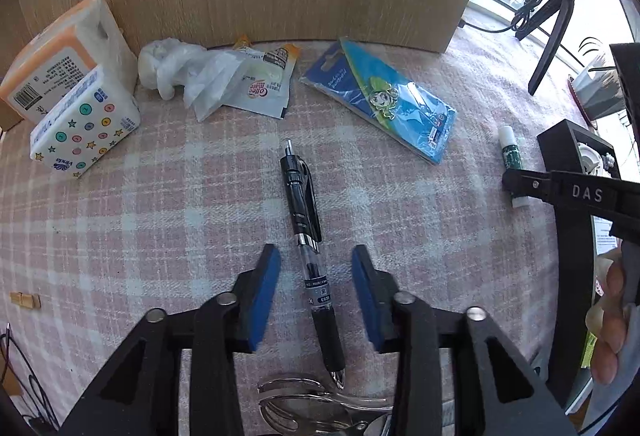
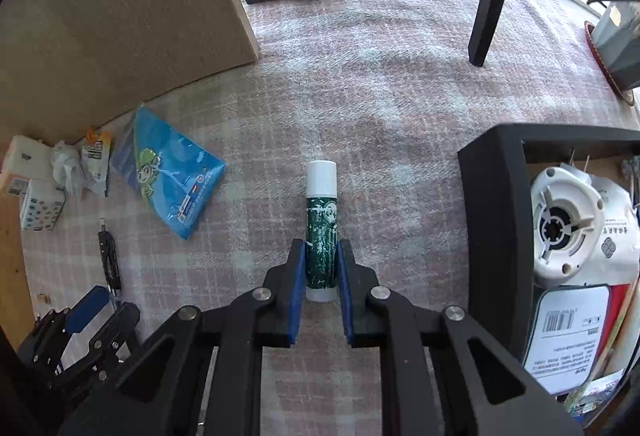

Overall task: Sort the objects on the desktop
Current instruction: 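Grasp the black pen with the left tool while the right tool grasps the glue stick, then carry the pen and glue stick into the black tray and release both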

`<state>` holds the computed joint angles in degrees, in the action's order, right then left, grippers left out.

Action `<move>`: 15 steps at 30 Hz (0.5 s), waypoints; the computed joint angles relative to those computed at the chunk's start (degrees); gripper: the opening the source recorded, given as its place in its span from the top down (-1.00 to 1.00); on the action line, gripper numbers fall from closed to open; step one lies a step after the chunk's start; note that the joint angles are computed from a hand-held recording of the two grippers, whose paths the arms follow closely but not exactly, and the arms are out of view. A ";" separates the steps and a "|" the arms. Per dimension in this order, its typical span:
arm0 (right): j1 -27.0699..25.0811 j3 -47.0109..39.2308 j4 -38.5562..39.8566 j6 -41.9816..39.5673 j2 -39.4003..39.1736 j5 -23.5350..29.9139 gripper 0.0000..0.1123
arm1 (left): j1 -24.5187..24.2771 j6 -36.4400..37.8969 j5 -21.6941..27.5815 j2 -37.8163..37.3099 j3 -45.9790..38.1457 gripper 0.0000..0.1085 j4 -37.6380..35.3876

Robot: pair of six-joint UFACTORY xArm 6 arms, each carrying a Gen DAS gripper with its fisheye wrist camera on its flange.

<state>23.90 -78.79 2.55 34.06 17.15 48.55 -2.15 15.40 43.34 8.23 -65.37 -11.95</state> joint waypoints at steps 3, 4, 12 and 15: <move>0.79 6.41 -0.39 0.06 -3.87 -5.38 0.72 | 0.59 -0.44 -2.30 -1.00 1.90 0.77 -1.18; 0.99 8.19 0.12 0.09 -4.98 -6.78 0.72 | 0.89 -0.22 -2.64 -1.26 2.32 0.77 -2.41; 2.73 18.92 2.15 2.28 -13.02 -13.91 0.73 | 2.79 0.99 -1.95 -3.37 3.43 0.81 -6.11; 3.34 21.61 2.81 2.47 -15.88 -15.03 0.73 | 1.81 -0.57 -0.75 -2.78 0.69 0.81 -6.89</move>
